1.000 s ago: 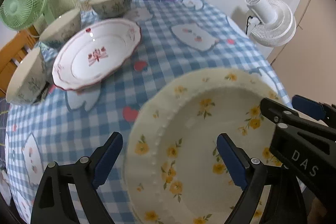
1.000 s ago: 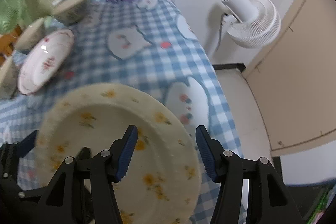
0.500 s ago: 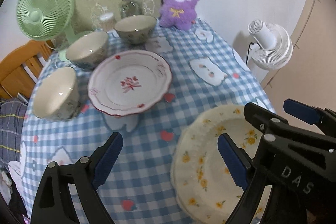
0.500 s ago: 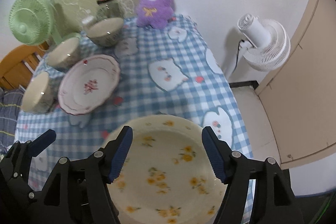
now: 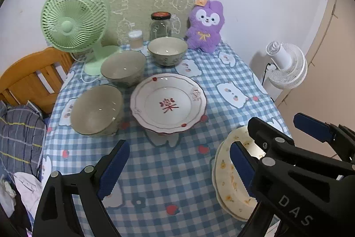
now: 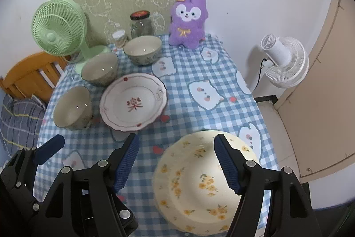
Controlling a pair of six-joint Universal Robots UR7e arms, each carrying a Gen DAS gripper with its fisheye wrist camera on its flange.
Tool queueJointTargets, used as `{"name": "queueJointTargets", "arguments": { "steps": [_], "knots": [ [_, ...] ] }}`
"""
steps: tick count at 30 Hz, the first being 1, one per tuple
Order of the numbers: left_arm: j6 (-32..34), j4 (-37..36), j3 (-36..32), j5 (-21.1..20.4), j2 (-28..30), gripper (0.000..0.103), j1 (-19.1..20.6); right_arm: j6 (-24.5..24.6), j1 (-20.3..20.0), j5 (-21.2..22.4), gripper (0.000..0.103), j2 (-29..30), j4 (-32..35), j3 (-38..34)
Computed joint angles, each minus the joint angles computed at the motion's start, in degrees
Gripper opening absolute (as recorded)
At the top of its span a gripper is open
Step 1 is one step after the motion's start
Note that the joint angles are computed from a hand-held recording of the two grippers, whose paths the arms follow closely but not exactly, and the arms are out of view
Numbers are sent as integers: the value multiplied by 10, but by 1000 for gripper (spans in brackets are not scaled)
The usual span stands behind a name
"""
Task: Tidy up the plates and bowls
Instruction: 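Move both grippers to the rim of the red-rimmed white plate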
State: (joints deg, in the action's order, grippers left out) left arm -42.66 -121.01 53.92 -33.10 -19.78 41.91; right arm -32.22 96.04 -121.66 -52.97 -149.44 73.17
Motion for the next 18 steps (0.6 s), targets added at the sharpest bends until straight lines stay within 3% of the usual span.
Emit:
{"name": "queueJointTargets", "arguments": {
  "steps": [9, 18],
  "knots": [
    [-34, 17, 26, 9, -30, 89, 2, 12, 18, -2, 73, 10, 23, -12],
    [-116, 114, -56, 31, 4, 85, 18, -1, 8, 28, 73, 59, 95, -104]
  ]
}}
